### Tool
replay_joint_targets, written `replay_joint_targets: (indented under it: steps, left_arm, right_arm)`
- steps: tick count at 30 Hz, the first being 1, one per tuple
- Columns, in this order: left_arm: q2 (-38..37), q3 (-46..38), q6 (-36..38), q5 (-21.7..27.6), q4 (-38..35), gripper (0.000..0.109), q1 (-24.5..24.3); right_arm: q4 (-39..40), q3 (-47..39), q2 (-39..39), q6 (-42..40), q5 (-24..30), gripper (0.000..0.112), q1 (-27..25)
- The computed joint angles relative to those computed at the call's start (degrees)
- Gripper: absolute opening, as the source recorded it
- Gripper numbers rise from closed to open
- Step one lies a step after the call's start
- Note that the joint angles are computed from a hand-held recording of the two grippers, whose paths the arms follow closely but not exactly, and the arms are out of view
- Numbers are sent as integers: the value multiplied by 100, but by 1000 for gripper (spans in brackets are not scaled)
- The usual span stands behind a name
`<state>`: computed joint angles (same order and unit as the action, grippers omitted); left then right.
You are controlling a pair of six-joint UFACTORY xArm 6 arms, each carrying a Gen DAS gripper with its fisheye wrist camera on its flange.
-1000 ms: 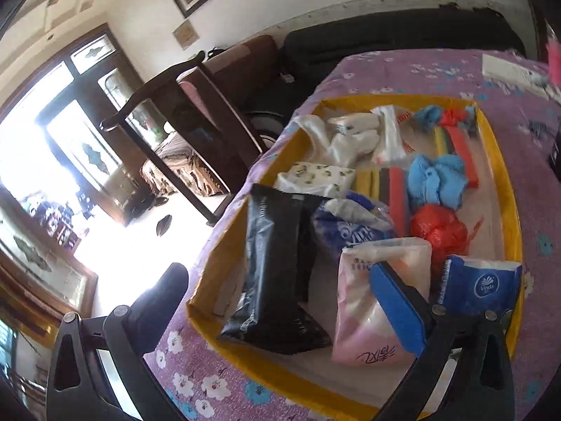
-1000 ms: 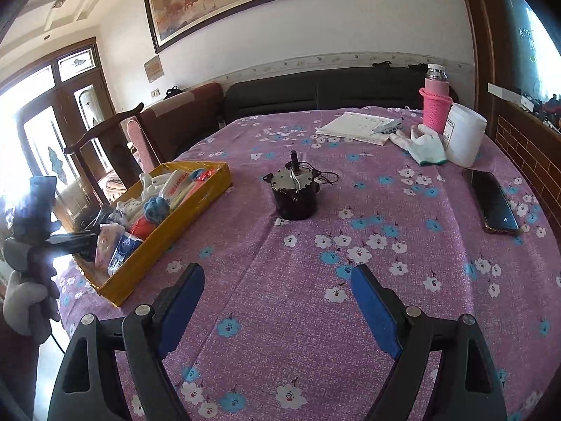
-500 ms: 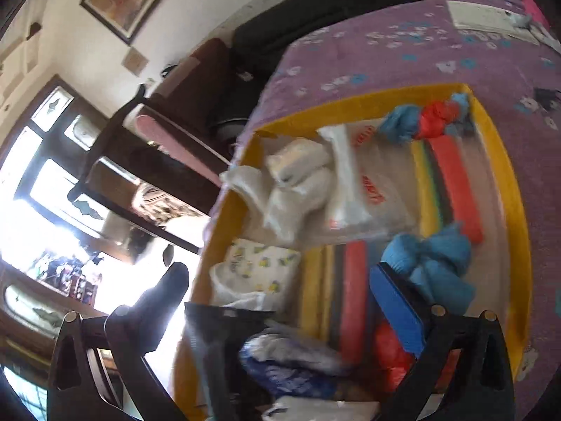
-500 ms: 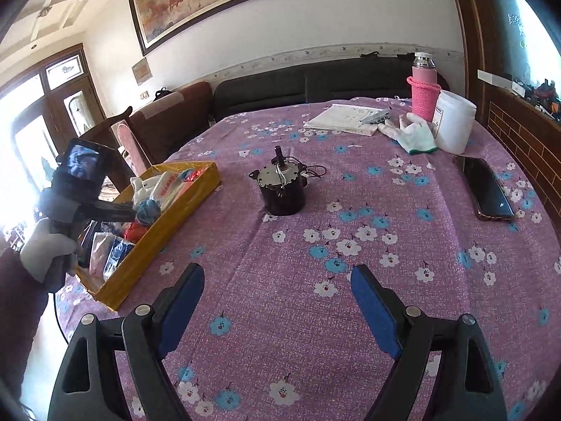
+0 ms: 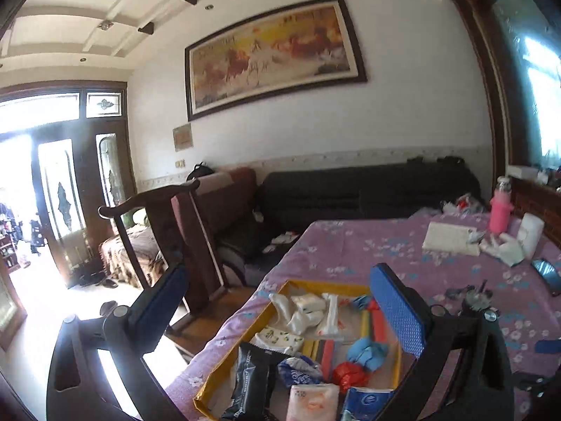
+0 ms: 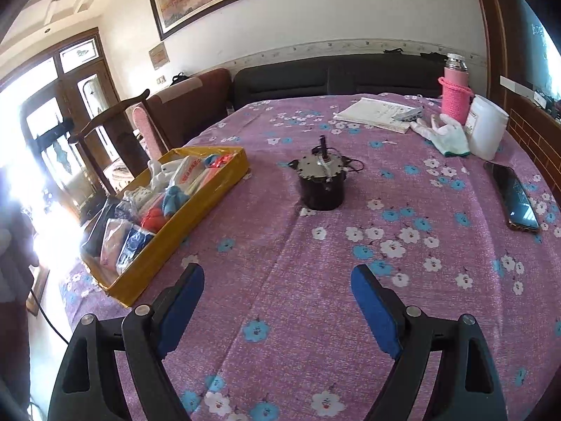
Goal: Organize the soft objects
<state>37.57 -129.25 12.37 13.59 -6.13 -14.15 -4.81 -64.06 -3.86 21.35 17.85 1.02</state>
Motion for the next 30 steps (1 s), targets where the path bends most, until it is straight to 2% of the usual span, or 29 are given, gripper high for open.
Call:
replay_joint_targets:
  steps: [1, 2, 5, 8, 10, 13, 16, 19, 25, 30]
  left_arm:
    - [-283, 493, 340, -175, -360, 103, -34]
    - [-423, 752, 485, -110, -480, 103, -57]
    - [-300, 528, 481, 990, -443, 103, -119]
    - [-336, 866, -427, 917, 369, 103, -173]
    - [-356, 959, -806, 1119, 577, 103, -189]
    - [-325, 930, -1519, 1693, 1217, 103, -212]
    - [-379, 1069, -1738, 1954, 1529, 103, -228]
    - [-463, 1249, -1735, 1939, 1493, 103, -194]
    - [-534, 1380, -1612, 1934, 1224, 103, -91]
    - [-448, 1239, -1469, 2118, 964, 103, -1]
  right_arm:
    - [-2, -52, 59, -38, 22, 89, 72]
    - [4, -104, 116, -79, 52, 89, 142]
    - [12, -186, 232, -110, 85, 89, 306]
    - [-226, -150, 227, 137, 95, 89, 390]
    - [-487, -104, 199, 473, 67, 89, 415]
    - [-876, -76, 208, 943, -19, 89, 446]
    - [-1361, -276, 345, 1150, 232, 89, 565]
    - [-1716, -477, 471, 1244, 430, 89, 679]
    - [-1480, -976, 825, 853, 863, 89, 820]
    - [-1521, -1286, 1053, 785, 1072, 89, 965]
